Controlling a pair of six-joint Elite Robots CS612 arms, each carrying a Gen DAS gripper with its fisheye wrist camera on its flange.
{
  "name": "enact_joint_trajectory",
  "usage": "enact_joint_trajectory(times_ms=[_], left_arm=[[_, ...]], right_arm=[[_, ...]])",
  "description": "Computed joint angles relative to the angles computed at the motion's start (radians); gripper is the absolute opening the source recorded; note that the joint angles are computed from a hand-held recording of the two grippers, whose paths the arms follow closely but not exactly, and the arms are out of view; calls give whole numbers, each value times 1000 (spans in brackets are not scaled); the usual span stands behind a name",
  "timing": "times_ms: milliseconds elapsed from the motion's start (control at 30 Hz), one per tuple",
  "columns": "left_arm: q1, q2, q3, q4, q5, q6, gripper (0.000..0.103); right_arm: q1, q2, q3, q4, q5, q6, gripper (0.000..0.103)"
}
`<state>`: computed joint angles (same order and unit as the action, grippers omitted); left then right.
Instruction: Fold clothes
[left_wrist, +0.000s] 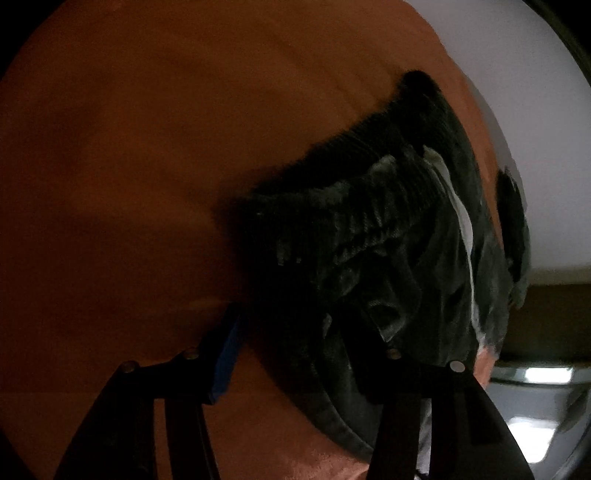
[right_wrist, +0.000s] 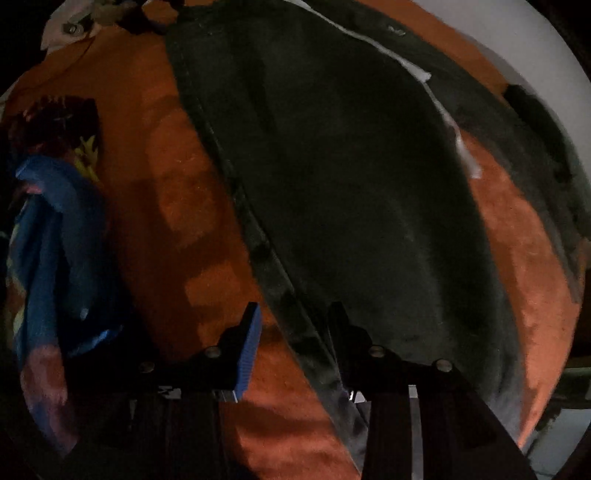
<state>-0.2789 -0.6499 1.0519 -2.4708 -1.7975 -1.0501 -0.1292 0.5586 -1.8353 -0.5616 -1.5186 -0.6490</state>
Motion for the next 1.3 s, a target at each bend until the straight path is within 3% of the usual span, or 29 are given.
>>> enact_joint_trajectory(times_ms=[33, 67, 100, 167, 267, 333, 400, 533, 600, 700, 800, 867, 967, 1033, 1133, 1200, 1300], left_arm=[[-1, 2, -7, 2, 6, 8, 51], [-3, 5, -14, 4, 11, 15, 37], [-4, 7, -20, 6, 18, 22, 31], [-3, 7, -22, -1, 29, 28, 19], [-1, -11, 20, -73, 26, 12, 14], [8, -34, 78, -188, 6, -28, 14], [16, -44, 110, -241, 5, -20, 14], [36, -29, 126, -262, -68, -109, 14], [40, -34, 130, -260, -83, -99, 15], [47, -41, 136, -255, -105, -84, 22], [54, -32, 132, -276, -123, -103, 40], [60, -23, 138, -330, -150, -132, 46], [59, -9, 130, -369, -162, -155, 50], [50, 0, 103, -324, -134, -129, 48], [31, -4, 79, -250, -57, -67, 16], [20, -22, 99, -258, 2, -26, 14], [10, -52, 152, -360, 50, 11, 12]], right_arm=[[-4, 3, 0, 1, 18, 8, 35], [-10, 6, -8, -3, 41, 19, 23], [-16, 10, -16, -7, 63, 31, 14], [-29, 18, -33, -16, 107, 55, 11], [-35, 22, -78, -20, 143, 63, 11], [-31, 20, -100, -6, 152, 50, 11], [-24, 18, -119, 6, 157, 35, 10], [-20, 19, -86, 28, 134, 58, 10], [-28, 15, -74, 52, 141, 73, 11], [-57, 1, -74, 75, 226, 115, 20], [-85, -8, -78, 68, 309, 166, 31], [-85, -7, -68, 37, 305, 199, 31], [-61, -5, -57, 32, 233, 217, 31], [-51, 1, -49, 41, 210, 221, 31], [-40, 8, -36, 57, 194, 234, 31], [-42, 11, -37, 61, 198, 242, 31], [-50, 8, -45, 67, 207, 265, 31]])
